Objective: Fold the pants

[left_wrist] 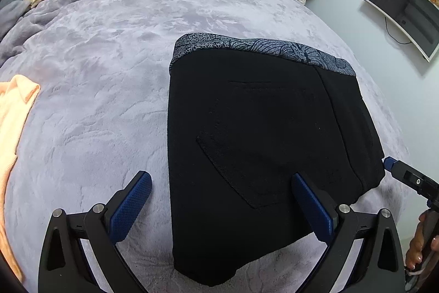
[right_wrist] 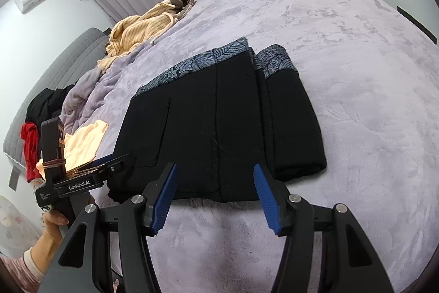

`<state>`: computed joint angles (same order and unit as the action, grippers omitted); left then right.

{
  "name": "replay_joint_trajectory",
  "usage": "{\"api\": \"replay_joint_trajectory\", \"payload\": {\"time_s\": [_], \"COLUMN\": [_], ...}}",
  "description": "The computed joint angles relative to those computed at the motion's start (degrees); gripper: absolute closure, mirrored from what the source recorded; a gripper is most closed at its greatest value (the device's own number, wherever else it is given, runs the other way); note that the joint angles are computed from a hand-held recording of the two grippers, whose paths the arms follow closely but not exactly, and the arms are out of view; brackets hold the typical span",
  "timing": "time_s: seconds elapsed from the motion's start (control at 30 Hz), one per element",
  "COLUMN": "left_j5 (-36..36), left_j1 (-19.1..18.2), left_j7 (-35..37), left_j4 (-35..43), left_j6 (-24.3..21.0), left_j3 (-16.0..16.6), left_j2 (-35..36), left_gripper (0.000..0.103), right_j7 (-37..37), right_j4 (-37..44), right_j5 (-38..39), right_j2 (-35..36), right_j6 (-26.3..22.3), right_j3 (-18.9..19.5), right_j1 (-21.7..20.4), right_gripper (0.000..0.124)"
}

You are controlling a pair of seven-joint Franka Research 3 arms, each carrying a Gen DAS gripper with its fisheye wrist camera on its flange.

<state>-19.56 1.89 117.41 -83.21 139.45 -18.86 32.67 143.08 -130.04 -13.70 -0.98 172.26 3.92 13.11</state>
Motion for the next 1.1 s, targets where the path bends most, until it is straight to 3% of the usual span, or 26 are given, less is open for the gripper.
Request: {"api": "replay_joint_trajectory", "payload": {"time_s": [0.17,0.3,0.77,0.9,1.1], "left_j5": [1.15,2.0,2.38,1.96,0.81], "left_j1": [-0.74,-1.06,-0.79,-0.52,0.15], "left_j7": [-1.32,-2.08,-3.26,-3.22,-2.54], "left_j4": [-0.27,-0.57,0.9,1.62,3.45], "left_j6": [0.9,1.52,0.56,-0.14,-2.24], "left_j3": [0.54,0.59,0.21,0.03,-0.34], "left_j2": [-0.09,-0.2,1.05,1.62,2.92], "left_gripper": [0.001,0.001,0.001,0.001,0.0], "right_j7": [0.97,-2.9,-12.25,-7.19,-5.14], "right_j4": [-1.85,-3.27,-3.56,-3.14,-3.43], "right_j5": [1.16,7.86,18.38,11.89,8.55], "right_j2": [-1.37,-1.64,-0.66,-1.06,-2.36], "right_j6": [0.26,1.37,2.19,0.49,0.58], "right_j3": [0.03,0.0,-0.6,-0.18,-0.11], "right_j1": [-0.86,-0.92,-0.76,-1.84,-3.47], "right_gripper": [0.056,0.056,0.054,0.053,0.049]}}
